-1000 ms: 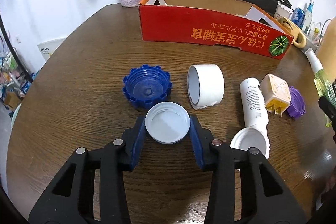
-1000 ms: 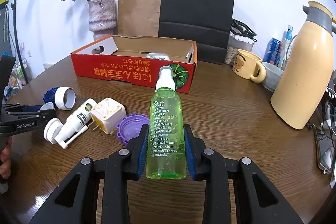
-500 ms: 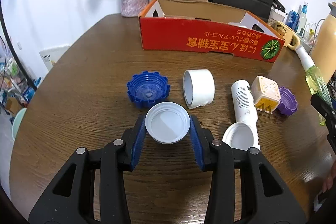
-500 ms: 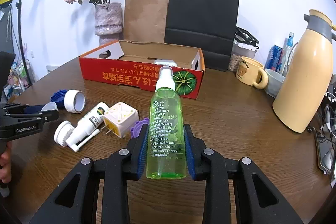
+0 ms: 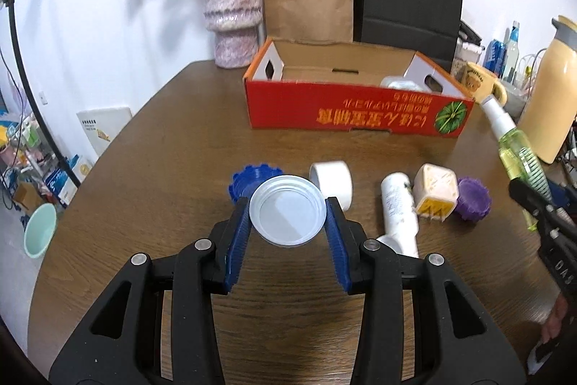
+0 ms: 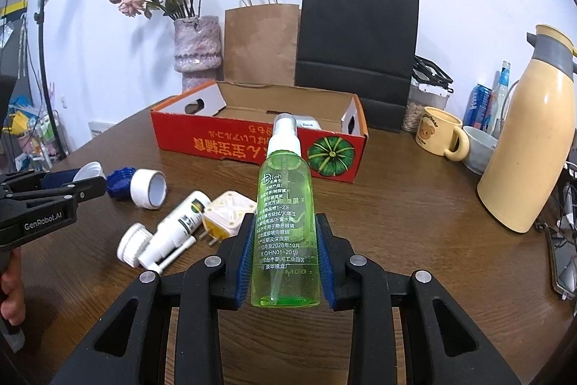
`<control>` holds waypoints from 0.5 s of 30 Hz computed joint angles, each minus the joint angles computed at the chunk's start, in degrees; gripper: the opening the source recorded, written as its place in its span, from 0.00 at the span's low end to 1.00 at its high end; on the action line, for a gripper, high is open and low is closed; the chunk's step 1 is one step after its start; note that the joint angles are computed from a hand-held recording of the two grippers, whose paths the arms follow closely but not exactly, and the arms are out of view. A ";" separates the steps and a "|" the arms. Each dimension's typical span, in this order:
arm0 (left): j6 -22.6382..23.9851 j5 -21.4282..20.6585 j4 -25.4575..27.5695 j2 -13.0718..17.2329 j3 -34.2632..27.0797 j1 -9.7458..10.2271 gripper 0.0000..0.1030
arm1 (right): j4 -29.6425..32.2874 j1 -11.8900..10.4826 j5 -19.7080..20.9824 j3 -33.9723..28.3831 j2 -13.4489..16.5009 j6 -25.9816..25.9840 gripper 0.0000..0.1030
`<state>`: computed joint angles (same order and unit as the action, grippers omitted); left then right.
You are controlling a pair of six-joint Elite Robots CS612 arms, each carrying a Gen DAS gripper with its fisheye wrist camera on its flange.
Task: Organize rigid objects
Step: 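Grasp the white cap with the left tool while the right tool holds the spray bottle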
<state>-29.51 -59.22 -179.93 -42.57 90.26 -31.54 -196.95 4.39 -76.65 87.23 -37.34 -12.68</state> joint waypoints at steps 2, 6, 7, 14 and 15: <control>0.40 0.22 -0.62 -0.22 -0.08 -0.05 0.36 | 0.21 0.13 0.39 -0.19 -0.06 0.24 0.33; 1.67 0.77 -1.87 -0.51 -0.48 -0.22 0.36 | 0.83 0.34 1.09 -0.83 -0.13 1.03 0.33; 1.89 0.85 -2.19 -0.57 -0.61 -0.26 0.36 | 0.93 0.43 1.19 -1.02 -0.15 1.05 0.33; 2.98 1.13 -3.56 -0.53 -2.30 -0.14 0.36 | 0.97 0.84 0.97 -2.41 -0.21 1.53 0.33; 3.03 1.02 -3.65 -0.48 -2.62 -0.07 0.36 | 0.96 0.86 0.93 -2.61 -0.20 1.64 0.33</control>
